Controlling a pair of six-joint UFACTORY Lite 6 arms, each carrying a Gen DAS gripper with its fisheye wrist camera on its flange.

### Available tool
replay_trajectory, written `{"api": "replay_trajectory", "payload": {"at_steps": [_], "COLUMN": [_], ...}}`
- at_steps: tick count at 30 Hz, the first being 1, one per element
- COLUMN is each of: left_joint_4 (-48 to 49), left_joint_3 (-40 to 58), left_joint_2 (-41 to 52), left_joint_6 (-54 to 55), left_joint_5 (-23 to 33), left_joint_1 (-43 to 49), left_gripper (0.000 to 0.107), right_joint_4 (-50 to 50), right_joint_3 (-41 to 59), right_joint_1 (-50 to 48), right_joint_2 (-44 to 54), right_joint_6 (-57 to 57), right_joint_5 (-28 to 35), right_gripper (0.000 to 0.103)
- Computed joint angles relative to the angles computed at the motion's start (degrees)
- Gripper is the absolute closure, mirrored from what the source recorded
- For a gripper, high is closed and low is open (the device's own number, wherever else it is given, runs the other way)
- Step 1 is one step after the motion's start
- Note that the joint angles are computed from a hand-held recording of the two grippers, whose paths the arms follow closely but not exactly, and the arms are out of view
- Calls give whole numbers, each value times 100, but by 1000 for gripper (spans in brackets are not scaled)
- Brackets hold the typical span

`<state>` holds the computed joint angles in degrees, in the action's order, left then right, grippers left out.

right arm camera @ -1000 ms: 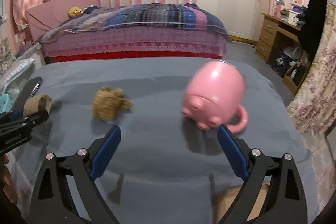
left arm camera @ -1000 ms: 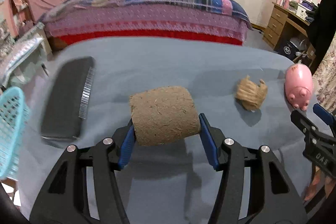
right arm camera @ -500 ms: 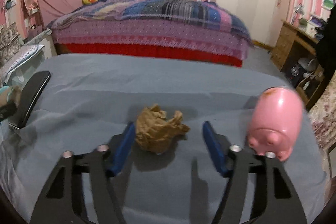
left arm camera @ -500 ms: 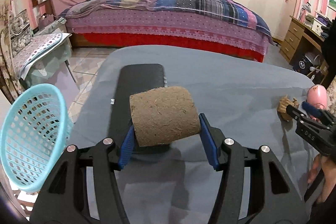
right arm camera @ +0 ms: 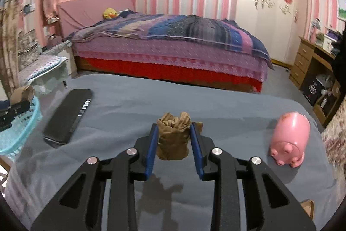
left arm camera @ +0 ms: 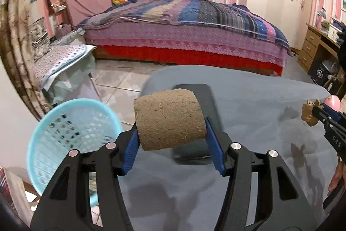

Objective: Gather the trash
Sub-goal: 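Drop the cardboard tube into the basket with left tool while right carries the brown paper, then release the crumpled brown paper into the basket with the right tool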

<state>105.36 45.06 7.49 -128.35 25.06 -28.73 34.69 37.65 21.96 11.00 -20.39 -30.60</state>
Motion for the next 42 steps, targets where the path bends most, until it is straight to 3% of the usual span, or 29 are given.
{"api": "replay_trajectory", "payload": {"at_steps": [6,10,15,21,25,27,32,34,37,42], "left_joint_4": [747,2034,4028,4924,5297,5398,4364,4596,3993,4139], "left_joint_3": [-875,-1143,-1032,-856,-897,-903,-994,-1105,-1225,-1201], "left_joint_2": [-866,-975,-571,-68,-124,-136,-502,-782,-1048,-1057], "left_joint_6": [-193,-958,-2470,-3128,-3568,-3641,-2592,-2802,-2084,-2153], "left_joint_5": [-357,-687,-993,-917,-973,-949,-1028,-1105,-1029,-1098], "left_joint_1": [1312,2450,3680,4185,4223,4234,4154,4294,4397,4573], "left_gripper": [51,51,51,50,32,30,25,21,21,20], "right_joint_4": [1026,1523,1766,1986,2087,2184,2405,2546,2668,3651], "right_joint_3": [376,731,1165,1510,1583,1658,2064,2494,3091,4963], "right_joint_1": [853,1344,1734,1929,1938,1971,2167,2336,2517,2941], "right_joint_2": [90,374,735,941,956,984,1170,1436,1844,3084], "right_joint_6": [-727,-1019,-1200,-1432,-1575,-1668,-1872,-2037,-2201,-3368], "right_joint_5": [95,116,93,138,177,189,307,413,599,1054], "right_gripper": [73,73,73,73,73,73,73,73,73,73]}}
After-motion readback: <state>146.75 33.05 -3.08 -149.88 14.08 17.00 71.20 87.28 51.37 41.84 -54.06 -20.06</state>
